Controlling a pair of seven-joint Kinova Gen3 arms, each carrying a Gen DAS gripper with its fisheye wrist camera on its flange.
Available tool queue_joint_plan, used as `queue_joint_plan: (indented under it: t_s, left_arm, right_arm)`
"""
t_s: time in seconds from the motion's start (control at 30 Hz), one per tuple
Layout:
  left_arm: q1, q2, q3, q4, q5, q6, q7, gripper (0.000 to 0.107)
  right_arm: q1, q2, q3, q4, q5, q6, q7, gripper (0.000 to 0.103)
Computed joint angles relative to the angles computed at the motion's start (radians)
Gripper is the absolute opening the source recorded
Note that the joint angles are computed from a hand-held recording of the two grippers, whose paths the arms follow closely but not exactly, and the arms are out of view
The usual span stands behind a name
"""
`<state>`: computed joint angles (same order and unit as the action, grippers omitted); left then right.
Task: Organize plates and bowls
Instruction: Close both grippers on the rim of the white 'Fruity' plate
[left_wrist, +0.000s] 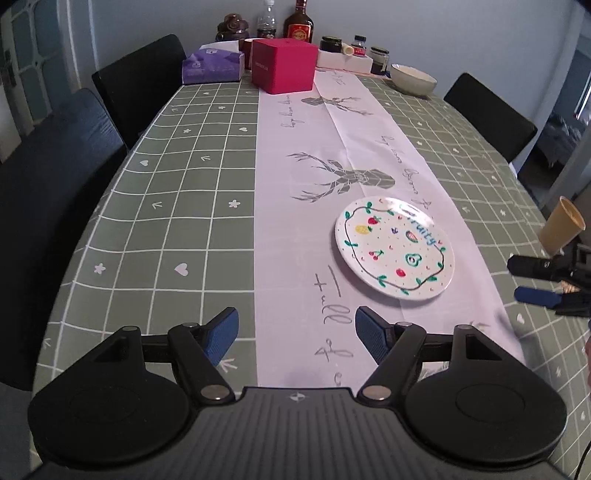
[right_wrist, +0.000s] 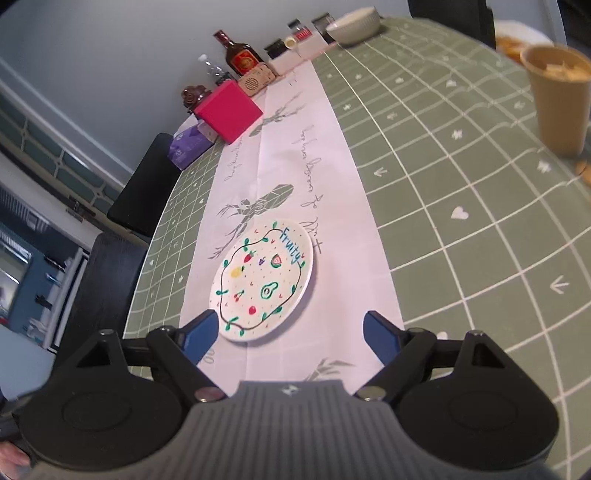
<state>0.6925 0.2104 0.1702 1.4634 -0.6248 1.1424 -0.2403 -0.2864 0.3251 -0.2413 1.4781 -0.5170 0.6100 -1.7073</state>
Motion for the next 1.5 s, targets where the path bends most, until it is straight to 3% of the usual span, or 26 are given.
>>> queue_joint_plan:
  t_s: [0.1,0.2,0.27,0.37,0.43,0.5,0.67,0.77,0.83,0.93,1.13,1.2,1.37,1.43,1.5]
  left_arm:
    - [-0.105,-0.025,0.067,0.074,-0.015,-0.122,0.076,0.082]
    - [-0.244,-0.03,0.147,0.119,0.035,-0.244,0.048,0.082]
    - [-0.288,-0.026,0.165,0.161,0.01,-0.325,0.077,0.082]
    - [-0.248,-0.012,0.063,0.194,0.04,-0.447,0.05,0.079]
    - [-0.184,-0.001,-0.03,0.201,0.039,-0.493,0.06,0.079]
    - [-0.177,0.006,-0.078,0.212,0.09,-0.554,0.02,0.077]
    - [-0.166,0.035,-0.125,0.218,0.109,-0.61,0.016,0.073]
    - [-0.183,0.028,-0.15,0.265,0.174,-0.72,-0.011,0.072]
    - [-0.196,0.017,-0.159,0.305,0.185,-0.801,0.031,0.071]
    - [-0.142,0.009,-0.242,0.358,0.179,-0.913,0.116,0.071]
    - [-0.079,0.033,-0.306,0.333,0.185,-0.893,0.105,0.065]
    - [-0.122,0.036,-0.261,0.32,0.214,-0.879,0.063,0.065]
    - [-0.354,0.045,-0.041,0.336,0.409,-0.95,-0.14,0.065]
    - [-0.44,0.053,0.051,0.316,0.444,-0.92,-0.221,0.065]
    - [-0.473,0.06,0.088,0.286,0.48,-0.869,-0.286,0.063]
  right_arm:
    - [0.054,0.048,-0.042,-0.009,-0.092,-0.008,0.058,0.077]
    - [0.1,0.082,-0.089,0.001,-0.175,-0.055,0.146,0.076]
    - [0.134,0.113,-0.128,-0.004,-0.233,-0.079,0.212,0.075]
    - [0.164,0.155,-0.166,-0.014,-0.299,-0.106,0.281,0.068]
    - [0.164,0.176,-0.17,-0.028,-0.311,-0.109,0.297,0.048]
    - [0.173,0.195,-0.183,-0.038,-0.329,-0.113,0.32,0.042]
    - [0.173,0.234,-0.187,-0.072,-0.328,-0.111,0.359,0.04]
    - [0.189,0.27,-0.204,-0.095,-0.345,-0.095,0.373,0.04]
    - [0.21,0.297,-0.221,-0.115,-0.372,-0.062,0.376,0.036]
    - [0.216,0.325,-0.213,-0.156,-0.388,0.002,0.364,0.035]
    - [0.193,0.33,-0.173,-0.183,-0.37,0.048,0.351,0.026]
    - [0.2,0.333,-0.175,-0.182,-0.383,0.055,0.351,0.025]
    - [0.195,0.348,-0.152,-0.218,-0.377,0.112,0.314,0.025]
    - [0.189,0.351,-0.143,-0.229,-0.373,0.124,0.298,0.025]
    - [0.182,0.347,-0.135,-0.228,-0.369,0.12,0.282,0.023]
